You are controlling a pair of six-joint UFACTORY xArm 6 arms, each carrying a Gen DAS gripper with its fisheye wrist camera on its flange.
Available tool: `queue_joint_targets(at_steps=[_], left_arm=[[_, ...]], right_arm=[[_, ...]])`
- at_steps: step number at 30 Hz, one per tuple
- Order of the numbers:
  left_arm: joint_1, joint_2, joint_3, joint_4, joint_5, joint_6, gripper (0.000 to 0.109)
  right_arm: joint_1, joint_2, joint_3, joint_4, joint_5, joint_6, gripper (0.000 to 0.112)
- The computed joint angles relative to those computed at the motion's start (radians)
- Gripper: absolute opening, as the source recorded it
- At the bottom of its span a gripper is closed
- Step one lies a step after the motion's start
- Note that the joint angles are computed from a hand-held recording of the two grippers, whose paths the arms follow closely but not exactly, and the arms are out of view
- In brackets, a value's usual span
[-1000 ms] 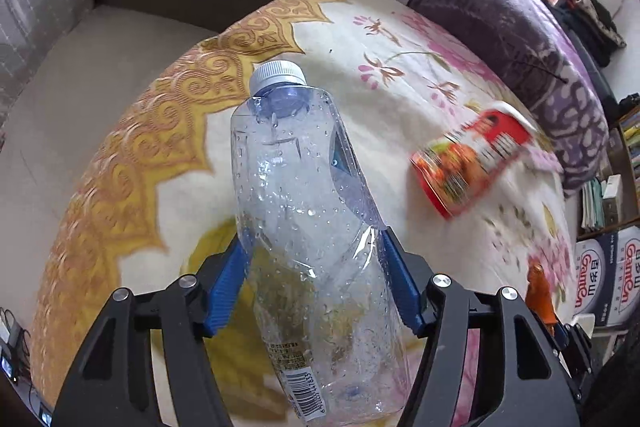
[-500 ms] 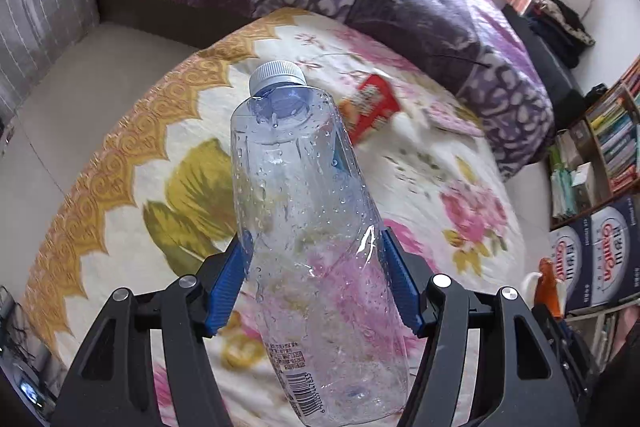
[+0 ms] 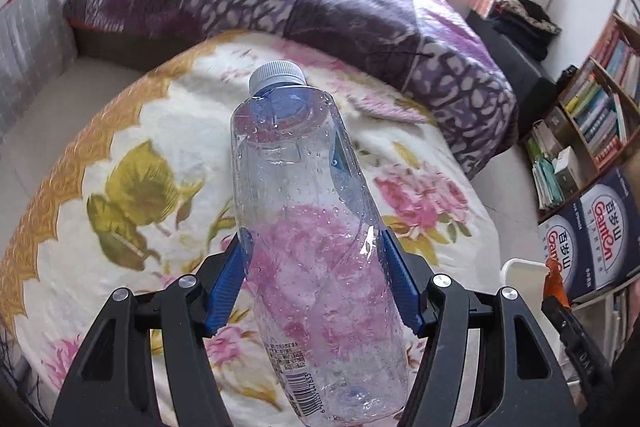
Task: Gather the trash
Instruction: 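Carry the orange scrap over the white bin and open the right tool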
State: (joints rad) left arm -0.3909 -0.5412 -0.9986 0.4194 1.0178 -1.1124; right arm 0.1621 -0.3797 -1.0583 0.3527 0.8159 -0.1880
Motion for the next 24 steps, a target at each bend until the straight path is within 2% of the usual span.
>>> queue_joint_targets(at_steps=[9, 17, 19, 21, 24], left_arm=[[-0.084, 0.092, -0.07, 0.071, -0.041, -0.036, 0.064], [-0.136, 0.18, -0.128, 0.053, -0.084, -0.017, 0.064], [-0.148, 0.204, -0.144, 0.048, -0.092, -0.012, 0.064], [-0.163, 0.229, -0.16, 0.04, -0.104, -0.005, 0.064], [-0.183, 0.266, -0.186, 0.03, -0.12, 0.006, 0.064]], right_arm=[[-0.118, 0.031, -0.031, -0.022, -0.002, 0.067, 0.019], [-0.205, 0.066, -0.072, -0.071, 0.035, 0.159, 0.022], [-0.225, 0.066, -0.073, -0.094, 0.035, 0.184, 0.027], [-0.241, 0.064, -0.074, -0.119, 0.032, 0.204, 0.043], [-0.267, 0.058, -0.074, -0.161, 0.017, 0.233, 0.057]])
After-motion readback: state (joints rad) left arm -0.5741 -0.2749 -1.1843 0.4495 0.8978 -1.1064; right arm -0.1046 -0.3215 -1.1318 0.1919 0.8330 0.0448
